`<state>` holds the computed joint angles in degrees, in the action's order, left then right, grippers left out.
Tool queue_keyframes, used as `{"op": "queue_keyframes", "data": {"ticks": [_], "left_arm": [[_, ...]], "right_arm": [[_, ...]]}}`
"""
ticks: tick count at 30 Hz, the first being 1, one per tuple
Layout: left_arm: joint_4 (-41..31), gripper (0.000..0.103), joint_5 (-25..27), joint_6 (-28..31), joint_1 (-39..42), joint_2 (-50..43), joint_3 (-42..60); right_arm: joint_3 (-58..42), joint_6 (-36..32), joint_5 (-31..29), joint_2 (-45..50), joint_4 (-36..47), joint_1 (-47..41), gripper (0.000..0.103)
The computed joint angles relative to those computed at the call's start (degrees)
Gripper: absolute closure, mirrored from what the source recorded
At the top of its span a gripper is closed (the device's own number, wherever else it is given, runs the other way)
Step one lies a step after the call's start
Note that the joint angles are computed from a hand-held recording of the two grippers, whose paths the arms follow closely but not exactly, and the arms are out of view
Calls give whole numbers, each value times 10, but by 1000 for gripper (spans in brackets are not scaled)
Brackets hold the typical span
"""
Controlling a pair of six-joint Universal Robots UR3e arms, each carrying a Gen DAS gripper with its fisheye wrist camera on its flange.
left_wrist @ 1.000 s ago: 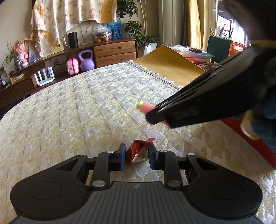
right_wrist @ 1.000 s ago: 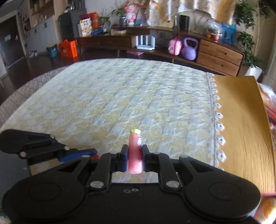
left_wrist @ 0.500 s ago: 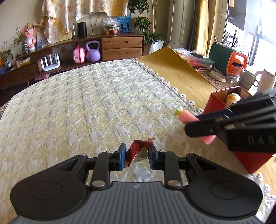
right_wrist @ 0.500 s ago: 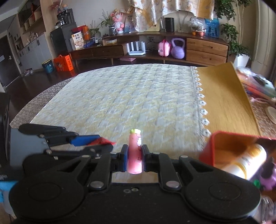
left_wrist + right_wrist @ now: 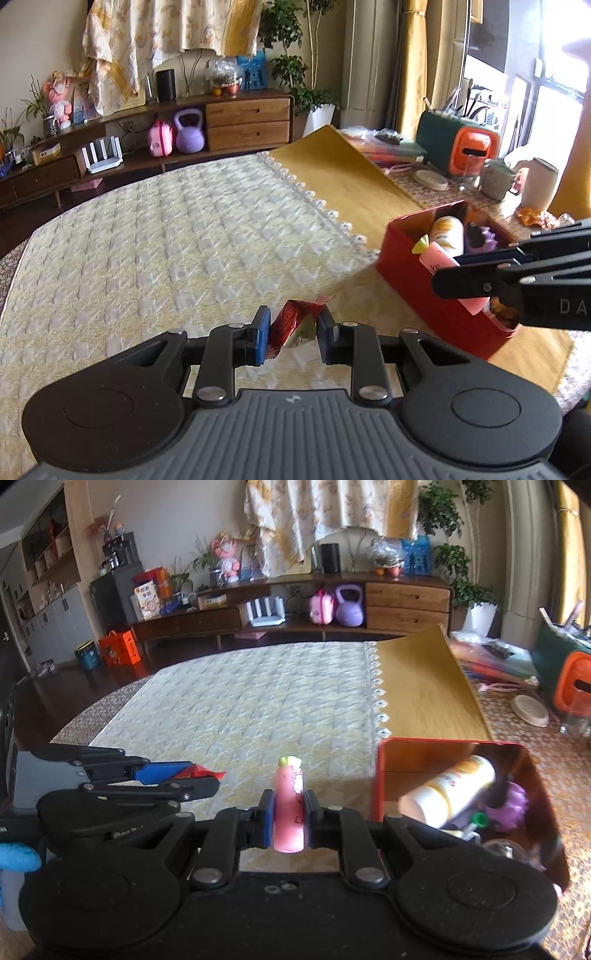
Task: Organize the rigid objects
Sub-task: 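Carry the red wrapper and pink tube with both grippers over the tin box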
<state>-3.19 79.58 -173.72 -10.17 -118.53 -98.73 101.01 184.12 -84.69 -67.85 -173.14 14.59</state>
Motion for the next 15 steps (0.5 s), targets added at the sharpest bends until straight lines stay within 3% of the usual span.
{"op": "queue_keyframes", "data": {"ticks": [15], "left_arm": [[-57,78,36,-30,-109,-12,92]], "right_arm": [[216,-7,22,-176,-79,-110,88]]}}
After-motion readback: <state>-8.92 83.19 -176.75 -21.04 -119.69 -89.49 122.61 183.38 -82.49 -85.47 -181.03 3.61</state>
